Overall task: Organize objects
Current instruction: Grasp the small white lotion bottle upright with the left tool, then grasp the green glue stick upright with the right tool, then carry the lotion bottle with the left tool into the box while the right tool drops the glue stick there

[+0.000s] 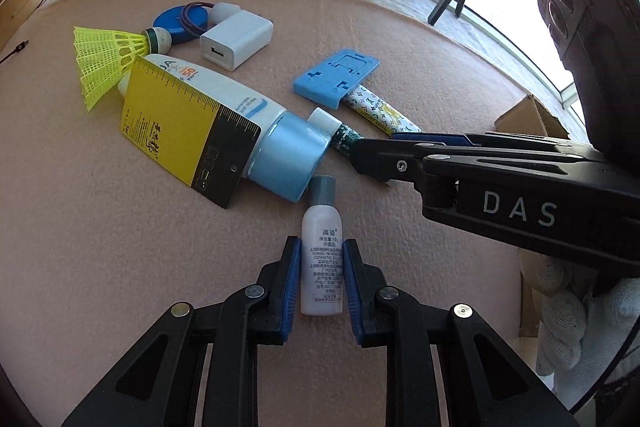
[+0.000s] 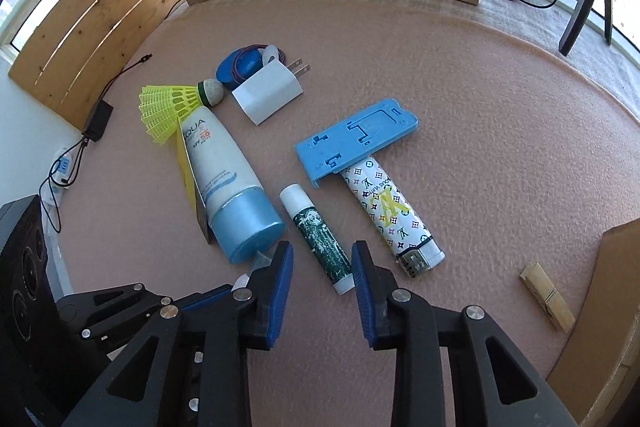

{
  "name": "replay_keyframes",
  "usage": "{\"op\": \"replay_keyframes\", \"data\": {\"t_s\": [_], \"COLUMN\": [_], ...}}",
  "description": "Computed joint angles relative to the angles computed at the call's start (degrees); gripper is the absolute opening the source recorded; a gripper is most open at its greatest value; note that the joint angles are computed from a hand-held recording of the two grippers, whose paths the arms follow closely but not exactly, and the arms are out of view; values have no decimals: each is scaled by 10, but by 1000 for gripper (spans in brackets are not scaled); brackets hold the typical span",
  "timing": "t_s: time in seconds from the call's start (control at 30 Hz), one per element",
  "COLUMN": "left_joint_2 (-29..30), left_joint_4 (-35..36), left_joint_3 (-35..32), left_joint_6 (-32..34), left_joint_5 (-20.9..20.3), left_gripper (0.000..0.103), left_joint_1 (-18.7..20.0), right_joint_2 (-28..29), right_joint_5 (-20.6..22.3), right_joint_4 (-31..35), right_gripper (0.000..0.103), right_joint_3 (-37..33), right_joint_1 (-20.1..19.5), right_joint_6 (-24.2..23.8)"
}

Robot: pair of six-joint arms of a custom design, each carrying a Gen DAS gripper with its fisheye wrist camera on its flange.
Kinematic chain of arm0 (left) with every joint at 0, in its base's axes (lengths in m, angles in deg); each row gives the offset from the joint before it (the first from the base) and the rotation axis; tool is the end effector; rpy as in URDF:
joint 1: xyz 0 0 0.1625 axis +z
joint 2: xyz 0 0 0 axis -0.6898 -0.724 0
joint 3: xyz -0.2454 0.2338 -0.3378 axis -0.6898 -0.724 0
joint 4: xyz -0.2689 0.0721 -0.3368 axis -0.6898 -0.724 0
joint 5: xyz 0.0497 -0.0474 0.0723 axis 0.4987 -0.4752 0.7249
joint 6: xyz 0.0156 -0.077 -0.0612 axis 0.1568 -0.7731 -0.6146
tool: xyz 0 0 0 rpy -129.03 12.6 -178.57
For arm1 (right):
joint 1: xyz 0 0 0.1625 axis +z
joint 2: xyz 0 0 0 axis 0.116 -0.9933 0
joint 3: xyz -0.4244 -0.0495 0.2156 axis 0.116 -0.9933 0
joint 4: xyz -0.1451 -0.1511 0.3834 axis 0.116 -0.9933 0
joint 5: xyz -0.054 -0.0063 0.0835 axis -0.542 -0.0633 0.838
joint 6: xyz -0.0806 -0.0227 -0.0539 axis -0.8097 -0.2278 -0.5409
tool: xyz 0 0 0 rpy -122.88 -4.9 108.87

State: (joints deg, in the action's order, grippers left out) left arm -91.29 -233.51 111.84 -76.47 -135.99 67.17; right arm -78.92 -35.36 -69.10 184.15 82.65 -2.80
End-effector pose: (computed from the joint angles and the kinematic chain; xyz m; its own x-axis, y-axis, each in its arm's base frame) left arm -0.4075 -0.3551 -0.0080 -0.7927 0.4847 -0.3696 0.5174 0.8556 0.0124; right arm 0.0829 -0.3234 0.3195 -0.8609 -0.0479 0.5065 -0.1959 0.9500 -0.2432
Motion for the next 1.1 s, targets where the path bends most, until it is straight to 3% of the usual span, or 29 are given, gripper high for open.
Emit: {"op": "replay_keyframes", "data": {"t_s": [0.3,0.63,0.87,1.1], "left_joint_2": [-15,-18,-25,-41], "left_joint_4": [-4,-3,-4,-6], "left_joint_3": [15,17,26,40], "left_joint_6": [4,6,-2,-8], "left_joint_5": [-4,-4,-11,-22], "left_gripper": [23,23,22,22], "left_joint_1": [2,-1,-9,-21], "right_joint_2": [37,19,-42,-148], "right_joint_5": [-23,-22,6,44], "right_joint_4": [-26,-23,-9,34], "right_gripper": [19,14,14,14], "right_joint_3": [4,20,47,73], "right_joint_1": [11,12,-11,-45], "right_joint_6": [0,12,26,32]}}
